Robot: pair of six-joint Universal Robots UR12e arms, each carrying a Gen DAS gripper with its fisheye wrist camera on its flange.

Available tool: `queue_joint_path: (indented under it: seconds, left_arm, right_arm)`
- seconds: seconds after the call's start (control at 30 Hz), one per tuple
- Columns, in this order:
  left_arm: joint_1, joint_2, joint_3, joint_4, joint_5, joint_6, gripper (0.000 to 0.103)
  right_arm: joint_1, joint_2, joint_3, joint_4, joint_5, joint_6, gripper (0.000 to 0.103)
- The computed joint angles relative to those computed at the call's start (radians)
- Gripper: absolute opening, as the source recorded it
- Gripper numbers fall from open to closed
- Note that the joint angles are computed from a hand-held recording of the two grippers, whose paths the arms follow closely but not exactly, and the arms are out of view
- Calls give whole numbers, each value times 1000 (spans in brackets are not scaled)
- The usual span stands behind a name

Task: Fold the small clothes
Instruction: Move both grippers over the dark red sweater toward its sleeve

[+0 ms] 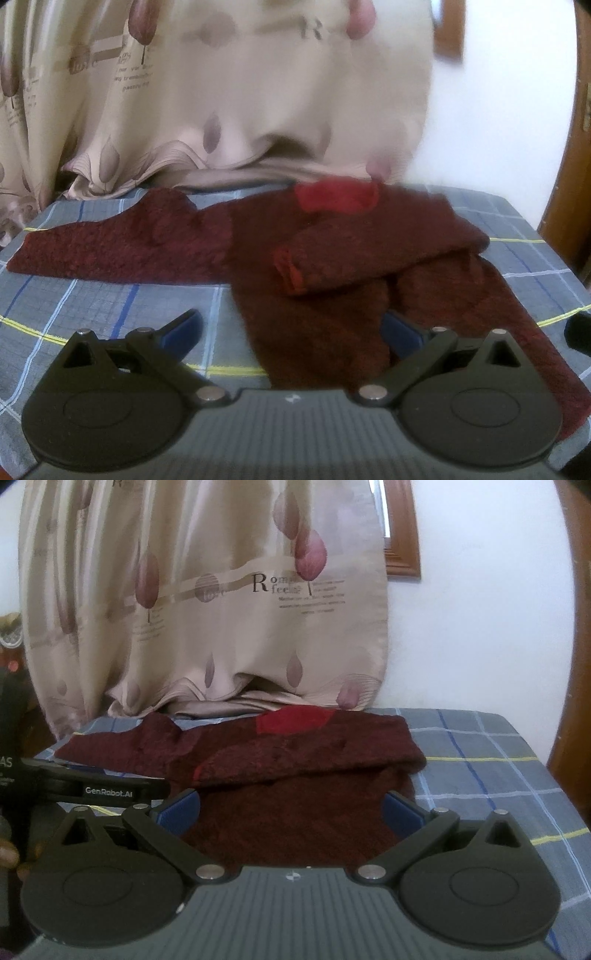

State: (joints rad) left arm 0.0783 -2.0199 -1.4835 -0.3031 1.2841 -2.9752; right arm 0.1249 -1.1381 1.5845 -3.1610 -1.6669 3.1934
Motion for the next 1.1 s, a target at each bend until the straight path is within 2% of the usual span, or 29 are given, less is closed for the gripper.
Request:
queue_joint_path:
  seconds: [0.57, 0.97, 1.1]
  left_arm:
    - [7, -60, 84, -77, 24, -15, 103]
    - [7, -89, 117, -93, 24, -18, 103]
    - [6, -93, 124, -100, 27, -19, 103]
  right_arm:
    - [-1, 104, -153, 62, 25, -121, 103]
    - [2, 152, -221, 105, 20, -102, 103]
    - [4, 160, -232, 114, 14, -127, 103]
